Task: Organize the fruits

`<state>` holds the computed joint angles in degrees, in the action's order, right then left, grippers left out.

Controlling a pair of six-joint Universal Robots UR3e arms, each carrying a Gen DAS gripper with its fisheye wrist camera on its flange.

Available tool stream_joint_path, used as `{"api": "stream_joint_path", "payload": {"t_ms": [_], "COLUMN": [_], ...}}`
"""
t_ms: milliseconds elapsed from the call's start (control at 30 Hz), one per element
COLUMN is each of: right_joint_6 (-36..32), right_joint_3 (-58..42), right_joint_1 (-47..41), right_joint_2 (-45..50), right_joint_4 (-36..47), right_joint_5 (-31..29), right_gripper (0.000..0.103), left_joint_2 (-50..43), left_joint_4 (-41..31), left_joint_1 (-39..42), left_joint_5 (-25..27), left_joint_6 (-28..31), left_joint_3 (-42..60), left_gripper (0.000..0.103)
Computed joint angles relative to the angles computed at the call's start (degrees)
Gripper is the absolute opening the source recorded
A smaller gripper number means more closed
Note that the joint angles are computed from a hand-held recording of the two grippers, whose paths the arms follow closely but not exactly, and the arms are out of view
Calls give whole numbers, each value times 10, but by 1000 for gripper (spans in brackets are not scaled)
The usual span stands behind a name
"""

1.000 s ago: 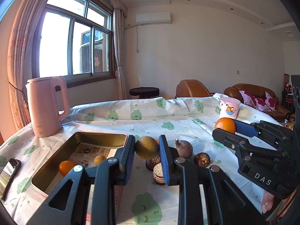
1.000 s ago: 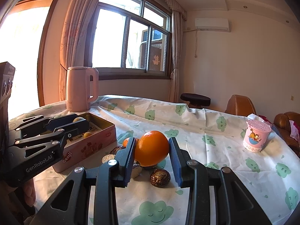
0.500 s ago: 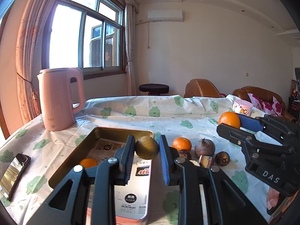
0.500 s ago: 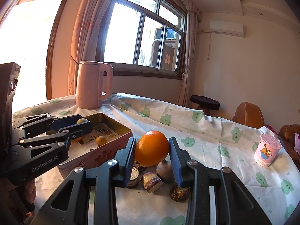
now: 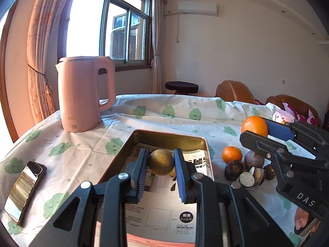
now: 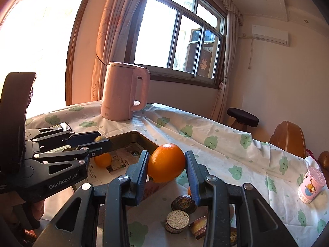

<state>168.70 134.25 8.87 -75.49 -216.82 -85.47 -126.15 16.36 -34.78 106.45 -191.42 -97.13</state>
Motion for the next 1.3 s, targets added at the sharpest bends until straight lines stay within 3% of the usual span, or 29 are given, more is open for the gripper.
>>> {"api": "stream_joint_path", "payload": {"t_ms": [633, 1300], "right_joint_6": [16, 33], "right_joint_3": [-121, -162], "right_joint_1": [66, 67], "right_joint_2": [97, 115], "right_joint_4": [83, 155], "right_joint_5": [-17, -20], "right_gripper": [38, 38], "left_joint_2": [23, 19], "left_joint_4": [-24, -72], "left_joint_1": [40, 42], "left_joint_5": [-14, -38], "left_joint_6": [-7, 15], "left_joint_3": [-38, -13], "left_gripper": [27, 27]}}
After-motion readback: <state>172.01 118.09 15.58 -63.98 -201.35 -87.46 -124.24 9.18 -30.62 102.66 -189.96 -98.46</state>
